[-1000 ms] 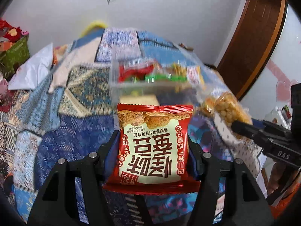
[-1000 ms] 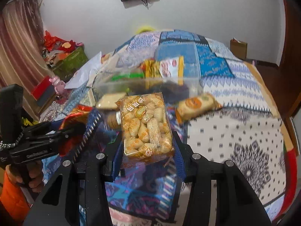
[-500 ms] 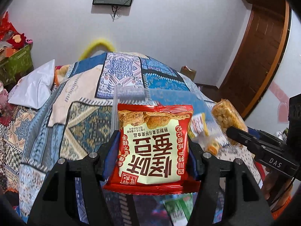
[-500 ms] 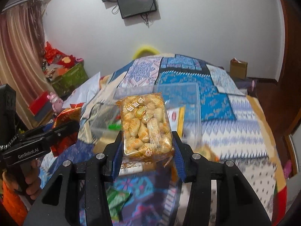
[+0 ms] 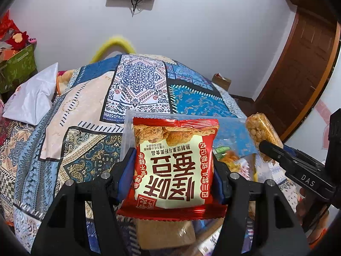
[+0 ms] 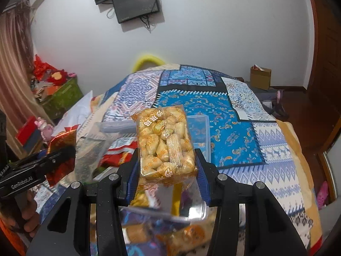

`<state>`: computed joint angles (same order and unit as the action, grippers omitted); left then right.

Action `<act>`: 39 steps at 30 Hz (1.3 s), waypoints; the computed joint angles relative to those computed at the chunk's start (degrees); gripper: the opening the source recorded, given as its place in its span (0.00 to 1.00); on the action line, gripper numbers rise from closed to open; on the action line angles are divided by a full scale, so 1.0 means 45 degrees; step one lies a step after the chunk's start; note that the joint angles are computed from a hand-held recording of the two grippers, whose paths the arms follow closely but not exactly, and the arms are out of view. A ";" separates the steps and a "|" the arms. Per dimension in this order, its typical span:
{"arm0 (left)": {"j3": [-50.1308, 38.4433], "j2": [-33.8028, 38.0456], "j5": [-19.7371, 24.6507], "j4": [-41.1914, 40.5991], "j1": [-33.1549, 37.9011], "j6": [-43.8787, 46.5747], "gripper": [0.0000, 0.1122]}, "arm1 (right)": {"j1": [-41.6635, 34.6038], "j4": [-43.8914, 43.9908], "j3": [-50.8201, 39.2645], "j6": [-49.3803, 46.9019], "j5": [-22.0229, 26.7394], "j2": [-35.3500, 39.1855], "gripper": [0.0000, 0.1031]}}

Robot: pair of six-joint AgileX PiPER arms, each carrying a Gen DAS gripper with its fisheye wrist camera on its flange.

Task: Organize snacks
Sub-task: 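Lower the red bag into the box with the left tool while the right tool drops the cracker bag in, then grasp the wrapped bread slice with the left tool while the right tool grasps the orange-labelled cake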

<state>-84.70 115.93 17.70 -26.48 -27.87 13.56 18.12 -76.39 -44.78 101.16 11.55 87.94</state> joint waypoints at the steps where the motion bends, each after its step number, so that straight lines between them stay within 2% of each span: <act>1: -0.0280 0.0234 0.0092 0.0233 -0.0016 -0.0207 0.55 | -0.0057 0.0051 -0.0116 -0.0094 -0.0012 0.0180 0.42; 5: -0.1381 0.1109 0.0390 0.2013 -0.0225 -0.1860 0.55 | -0.0344 0.0853 -0.0660 -0.1076 -0.0139 0.0889 0.42; 11: -0.2762 0.2241 0.1010 0.2965 -0.0270 -0.2924 0.55 | -0.0440 0.1240 -0.1103 -0.1691 -0.0055 0.1578 0.42; 15: -0.2950 0.2474 0.1013 0.3289 -0.0334 -0.3315 0.55 | -0.0410 0.1599 -0.1204 -0.2144 0.0072 0.1795 0.42; 18: -0.2594 0.2204 0.0833 0.3685 -0.0465 -0.3437 0.57 | -0.0355 0.1809 -0.1265 -0.2457 0.0199 0.1820 0.43; 21: -0.2127 0.1806 0.0565 0.4373 -0.0637 -0.3813 0.63 | -0.0364 0.3040 -0.1388 -0.3675 0.0314 0.1804 0.45; 25: -0.1377 0.1104 0.0247 0.4289 -0.0734 -0.3538 0.63 | -0.0312 0.3690 -0.1301 -0.4244 0.0360 0.1520 0.48; 32: 0.0149 -0.0449 0.0040 0.3407 -0.0633 -0.2841 0.64 | 0.0320 0.2818 -0.0775 -0.3152 0.1205 0.0393 0.61; 35: 0.0986 -0.1202 -0.0149 0.3100 -0.0537 -0.2543 0.69 | 0.0620 0.2974 -0.0384 -0.3237 0.1496 -0.0322 0.62; 39: 0.1951 -0.1959 -0.0274 0.3200 -0.0495 -0.2666 0.70 | 0.0947 0.3064 0.0213 -0.3204 0.1701 -0.1108 0.64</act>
